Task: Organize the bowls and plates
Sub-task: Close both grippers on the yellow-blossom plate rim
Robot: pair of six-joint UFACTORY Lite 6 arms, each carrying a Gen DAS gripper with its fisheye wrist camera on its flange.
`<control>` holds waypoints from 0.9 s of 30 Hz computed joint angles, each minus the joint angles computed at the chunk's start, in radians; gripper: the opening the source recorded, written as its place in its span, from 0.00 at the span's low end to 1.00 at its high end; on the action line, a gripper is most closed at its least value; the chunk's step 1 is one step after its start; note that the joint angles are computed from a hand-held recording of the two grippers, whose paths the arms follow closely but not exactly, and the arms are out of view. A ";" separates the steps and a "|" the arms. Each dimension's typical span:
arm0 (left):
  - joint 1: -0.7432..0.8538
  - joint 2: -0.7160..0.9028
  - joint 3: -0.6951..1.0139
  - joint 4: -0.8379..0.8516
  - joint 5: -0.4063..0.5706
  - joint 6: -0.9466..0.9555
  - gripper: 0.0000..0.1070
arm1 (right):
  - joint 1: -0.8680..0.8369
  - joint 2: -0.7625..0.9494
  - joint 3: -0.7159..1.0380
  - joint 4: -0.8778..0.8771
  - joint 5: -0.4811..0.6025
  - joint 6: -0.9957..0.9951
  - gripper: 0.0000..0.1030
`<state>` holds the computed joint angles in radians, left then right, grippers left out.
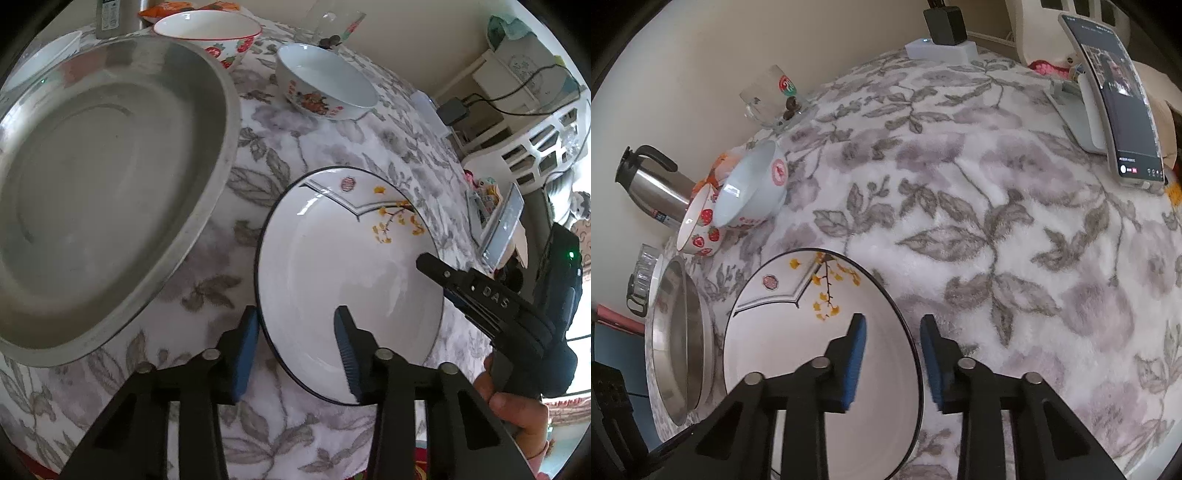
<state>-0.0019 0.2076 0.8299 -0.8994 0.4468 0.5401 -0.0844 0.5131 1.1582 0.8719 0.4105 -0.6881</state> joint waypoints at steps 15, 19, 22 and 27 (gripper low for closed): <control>0.050 0.097 0.030 -0.184 0.001 0.166 0.18 | -0.037 0.027 -0.014 0.163 0.031 -0.134 0.21; 0.052 0.125 0.036 -0.217 0.005 0.199 0.16 | -0.042 0.034 -0.014 0.191 0.036 -0.160 0.22; 0.047 0.126 0.037 -0.230 -0.003 0.215 0.16 | -0.045 0.030 -0.022 0.203 0.035 -0.173 0.22; 0.029 0.129 0.047 -0.198 -0.020 0.190 0.16 | -0.035 0.022 -0.027 0.192 0.023 -0.160 0.22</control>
<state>0.0272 0.3362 0.8766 -1.0972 0.4265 0.7303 -0.1193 0.5351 1.1316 1.0636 0.4336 -0.8476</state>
